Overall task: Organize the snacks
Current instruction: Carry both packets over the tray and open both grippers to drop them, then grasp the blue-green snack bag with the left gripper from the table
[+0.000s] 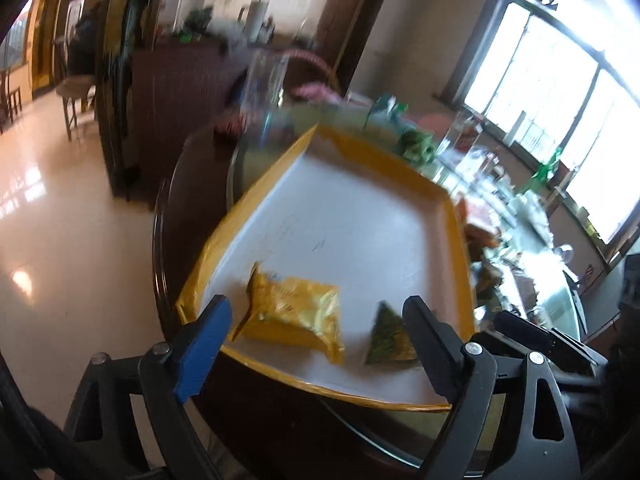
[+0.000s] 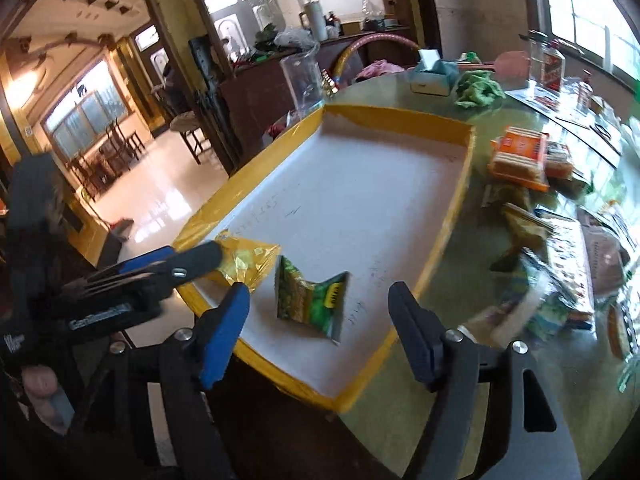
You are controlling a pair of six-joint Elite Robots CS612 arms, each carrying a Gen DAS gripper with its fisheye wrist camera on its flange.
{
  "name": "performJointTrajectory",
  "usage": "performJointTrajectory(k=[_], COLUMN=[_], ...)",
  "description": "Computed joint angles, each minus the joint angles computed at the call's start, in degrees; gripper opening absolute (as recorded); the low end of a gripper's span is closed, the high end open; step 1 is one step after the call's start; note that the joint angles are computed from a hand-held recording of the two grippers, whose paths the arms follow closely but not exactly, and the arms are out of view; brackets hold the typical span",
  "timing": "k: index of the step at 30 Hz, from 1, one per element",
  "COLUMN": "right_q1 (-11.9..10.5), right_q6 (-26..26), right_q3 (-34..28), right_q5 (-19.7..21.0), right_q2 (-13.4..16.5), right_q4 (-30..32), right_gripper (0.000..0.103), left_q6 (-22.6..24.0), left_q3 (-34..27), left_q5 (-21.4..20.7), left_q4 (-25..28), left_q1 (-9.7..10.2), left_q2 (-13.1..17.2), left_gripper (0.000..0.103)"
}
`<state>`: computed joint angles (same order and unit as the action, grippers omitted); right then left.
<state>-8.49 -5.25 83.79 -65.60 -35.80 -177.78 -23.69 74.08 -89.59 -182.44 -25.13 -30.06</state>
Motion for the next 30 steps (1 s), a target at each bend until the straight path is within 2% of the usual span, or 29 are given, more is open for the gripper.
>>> performJointTrajectory(k=[2,8,12,16,18,23,25,28,30], right_q1=[-0.88,-2.73,-3.3,-4.37,-5.1,-7.98,-9.3,-10.9,-11.51], right_q6=[2.86,10.72,14.56,17.32,18.5,19.0,18.08,15.59,14.29], right_q3=[0.63,0.62,1.33,3.58,4.89,9.47,9.87,8.65,6.8], right_q5=[0.87,3.14,-0.34,-3.63,-4.23,-3.43,-1.36,3.03,4.58], right_q2=[-0.33,-0.08,-0.52,-1.31,-1.67,-3.07,-3.18,-2.72,-2.34], right_q4=[-0.76,-1.66,-3.72,-6.6,-7.88,-10.94,-10.49,-8.37,-5.24], right_gripper=[0.077,0.077,0.077,0.077,0.077,0.079,0.08,0.08,0.08], left_q6=[1.29,5.71,8.75,10.42,9.52,10.73,10.38,9.85,9.59], left_q3=[-0.09,-4.25,-6.43,-7.54,-6.88,-4.85,-3.74,-3.32,-3.41], left_q5=[0.51,-0.7,0.24,-1.2,-0.81,1.0,2.96,3.86,3.97], left_q4=[-0.38,2.68,4.5,2.52,-0.83,-2.67,-2.51,-0.33,2.04], left_q1=[-0.26,-0.19,-0.45,-0.93,-1.66,-3.84,-4.81,-5.69,-6.14], left_q2=[-0.06,1.2,1.69,2.25,2.22,0.8,0.08,-0.68,-1.28], left_gripper=[0.087,0.087,0.087,0.087,0.087,0.087,0.087,0.087,0.087])
